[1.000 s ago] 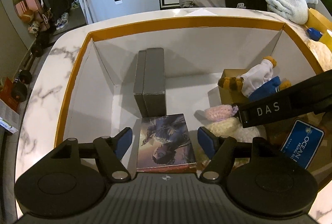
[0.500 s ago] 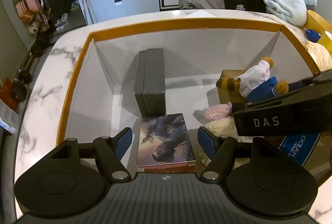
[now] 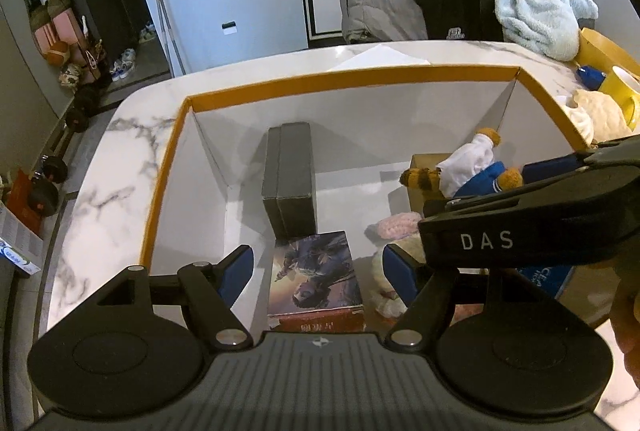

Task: Organize objects
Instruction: 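Open both tools to release the card and duck in the box, then move both tools back out of the box toward the remaining items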

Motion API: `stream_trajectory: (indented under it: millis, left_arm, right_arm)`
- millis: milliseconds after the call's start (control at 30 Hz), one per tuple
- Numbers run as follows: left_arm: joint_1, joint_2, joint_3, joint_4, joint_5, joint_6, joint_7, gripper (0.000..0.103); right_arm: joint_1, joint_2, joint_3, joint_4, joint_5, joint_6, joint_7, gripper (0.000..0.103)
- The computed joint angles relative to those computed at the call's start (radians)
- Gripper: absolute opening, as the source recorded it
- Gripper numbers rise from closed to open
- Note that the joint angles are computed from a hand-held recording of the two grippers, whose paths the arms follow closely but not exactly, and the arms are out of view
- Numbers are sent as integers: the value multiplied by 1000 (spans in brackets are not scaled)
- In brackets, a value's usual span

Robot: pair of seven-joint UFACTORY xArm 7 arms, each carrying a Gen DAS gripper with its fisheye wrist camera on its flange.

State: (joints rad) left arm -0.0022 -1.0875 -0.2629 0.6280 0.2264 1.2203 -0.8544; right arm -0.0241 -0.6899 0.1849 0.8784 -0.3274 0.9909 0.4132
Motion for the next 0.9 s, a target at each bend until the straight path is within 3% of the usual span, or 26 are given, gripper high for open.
stream_trajectory:
  millis: [900]
  left_arm:
    - [-36,-137,-82,65,-33,182,-37,85]
  right_arm:
    - [46,-197,73,-32,18,90,-18,92]
